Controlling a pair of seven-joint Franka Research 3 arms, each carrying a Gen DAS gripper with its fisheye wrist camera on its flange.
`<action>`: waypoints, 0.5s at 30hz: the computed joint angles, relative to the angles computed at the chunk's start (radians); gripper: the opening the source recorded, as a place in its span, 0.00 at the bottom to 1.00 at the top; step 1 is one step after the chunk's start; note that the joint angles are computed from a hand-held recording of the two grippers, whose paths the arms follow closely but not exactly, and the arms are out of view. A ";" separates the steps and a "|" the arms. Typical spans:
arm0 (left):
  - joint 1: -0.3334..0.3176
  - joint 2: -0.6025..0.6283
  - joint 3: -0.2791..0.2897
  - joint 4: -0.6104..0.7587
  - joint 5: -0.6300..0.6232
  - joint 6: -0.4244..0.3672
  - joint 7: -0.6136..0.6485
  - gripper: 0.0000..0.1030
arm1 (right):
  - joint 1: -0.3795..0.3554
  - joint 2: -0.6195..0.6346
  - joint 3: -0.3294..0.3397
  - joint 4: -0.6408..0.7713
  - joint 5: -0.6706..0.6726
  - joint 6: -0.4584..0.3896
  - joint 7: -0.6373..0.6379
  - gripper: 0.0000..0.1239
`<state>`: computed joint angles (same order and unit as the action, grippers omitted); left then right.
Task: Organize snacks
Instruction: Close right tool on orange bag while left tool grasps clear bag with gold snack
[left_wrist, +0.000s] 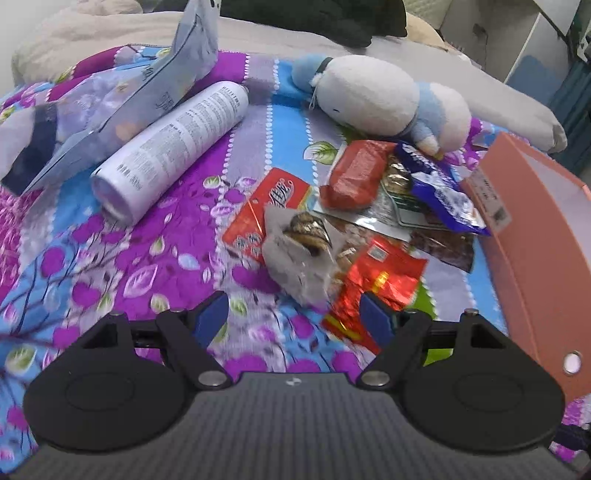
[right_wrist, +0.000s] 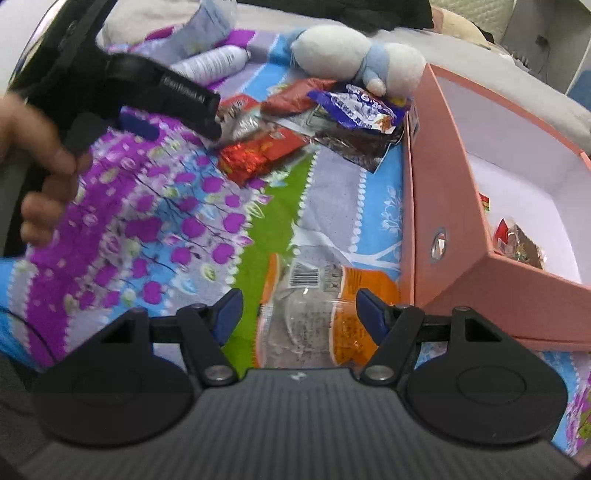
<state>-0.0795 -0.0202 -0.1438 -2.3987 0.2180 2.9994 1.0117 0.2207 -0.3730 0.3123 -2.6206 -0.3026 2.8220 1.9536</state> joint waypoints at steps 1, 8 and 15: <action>0.000 0.015 0.001 0.013 -0.009 0.001 0.014 0.78 | -0.019 0.005 0.016 0.002 -0.025 0.000 0.013 0.56; 0.028 0.100 -0.017 0.074 -0.050 0.039 0.059 0.76 | -0.032 0.061 0.014 0.016 -0.117 0.010 -0.010 0.57; 0.063 0.140 -0.064 0.095 -0.202 0.073 0.143 0.50 | 0.011 0.083 -0.037 0.025 -0.094 0.015 -0.070 0.55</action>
<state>-0.0161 0.1202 -0.2079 -2.3033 0.0160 3.0727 1.1543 0.2317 -0.2901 0.2757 -2.5954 -0.3962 2.8366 1.8836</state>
